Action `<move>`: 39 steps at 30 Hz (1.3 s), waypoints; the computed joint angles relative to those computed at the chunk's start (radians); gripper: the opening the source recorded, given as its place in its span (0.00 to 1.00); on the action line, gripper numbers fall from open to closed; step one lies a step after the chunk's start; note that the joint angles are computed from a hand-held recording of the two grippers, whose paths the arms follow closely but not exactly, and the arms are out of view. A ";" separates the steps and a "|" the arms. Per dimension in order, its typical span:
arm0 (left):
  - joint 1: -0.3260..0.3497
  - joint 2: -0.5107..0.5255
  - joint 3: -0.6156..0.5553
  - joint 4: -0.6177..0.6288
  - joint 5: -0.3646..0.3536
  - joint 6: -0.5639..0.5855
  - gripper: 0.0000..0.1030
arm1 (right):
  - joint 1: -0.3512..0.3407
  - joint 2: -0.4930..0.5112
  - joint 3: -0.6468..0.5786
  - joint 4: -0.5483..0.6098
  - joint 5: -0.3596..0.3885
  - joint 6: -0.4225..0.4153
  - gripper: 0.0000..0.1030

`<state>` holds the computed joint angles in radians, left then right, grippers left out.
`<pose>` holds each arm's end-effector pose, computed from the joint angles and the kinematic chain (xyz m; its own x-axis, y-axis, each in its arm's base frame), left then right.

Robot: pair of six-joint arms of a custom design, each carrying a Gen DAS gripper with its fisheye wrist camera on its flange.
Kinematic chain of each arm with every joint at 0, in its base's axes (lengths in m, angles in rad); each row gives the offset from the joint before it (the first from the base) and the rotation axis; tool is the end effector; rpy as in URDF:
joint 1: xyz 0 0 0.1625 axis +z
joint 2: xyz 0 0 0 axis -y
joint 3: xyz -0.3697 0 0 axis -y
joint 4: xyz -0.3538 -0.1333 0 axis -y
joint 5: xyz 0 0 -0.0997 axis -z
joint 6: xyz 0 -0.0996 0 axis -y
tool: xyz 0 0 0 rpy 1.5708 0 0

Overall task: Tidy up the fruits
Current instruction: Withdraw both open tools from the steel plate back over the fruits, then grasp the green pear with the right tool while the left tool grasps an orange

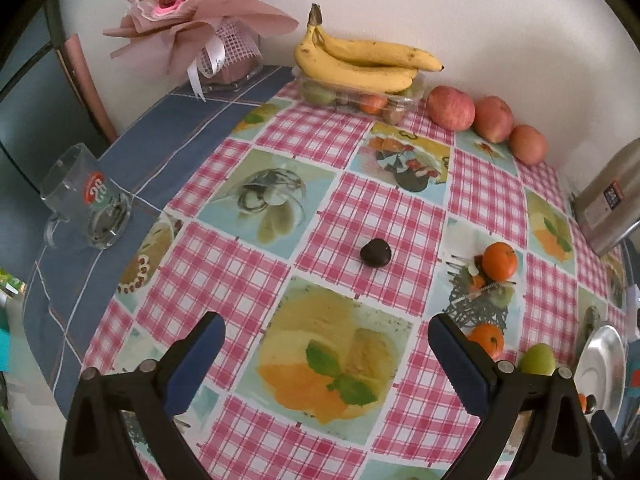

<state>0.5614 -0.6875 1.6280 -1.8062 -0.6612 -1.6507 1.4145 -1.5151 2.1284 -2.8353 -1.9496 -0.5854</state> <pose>-0.3363 -0.4618 0.0001 -0.6511 -0.4674 -0.5981 0.0543 0.7572 -0.6509 0.0260 -0.4549 0.3148 -0.8043 -0.1290 0.5801 -0.3846 0.8571 -0.3427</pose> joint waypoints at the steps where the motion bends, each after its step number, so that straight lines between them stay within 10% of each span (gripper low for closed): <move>1: 0.000 0.002 0.002 -0.017 0.002 0.010 1.00 | 0.000 0.002 -0.001 0.004 0.002 0.001 0.90; 15: -0.001 0.054 0.002 -0.307 0.023 0.233 1.00 | 0.035 0.070 -0.084 0.072 -0.075 0.071 0.90; 31: 0.031 0.129 -0.147 -0.268 -0.017 0.312 1.00 | 0.112 0.228 -0.246 0.157 -0.264 0.101 0.90; 39: 0.038 0.139 -0.181 -0.261 0.013 0.278 1.00 | 0.104 0.244 -0.276 0.188 -0.239 0.092 0.90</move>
<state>0.5990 -0.5489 1.4475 -2.0674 -0.6485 -1.3723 1.5187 -1.2714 1.8524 -2.6476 -2.1888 -0.4931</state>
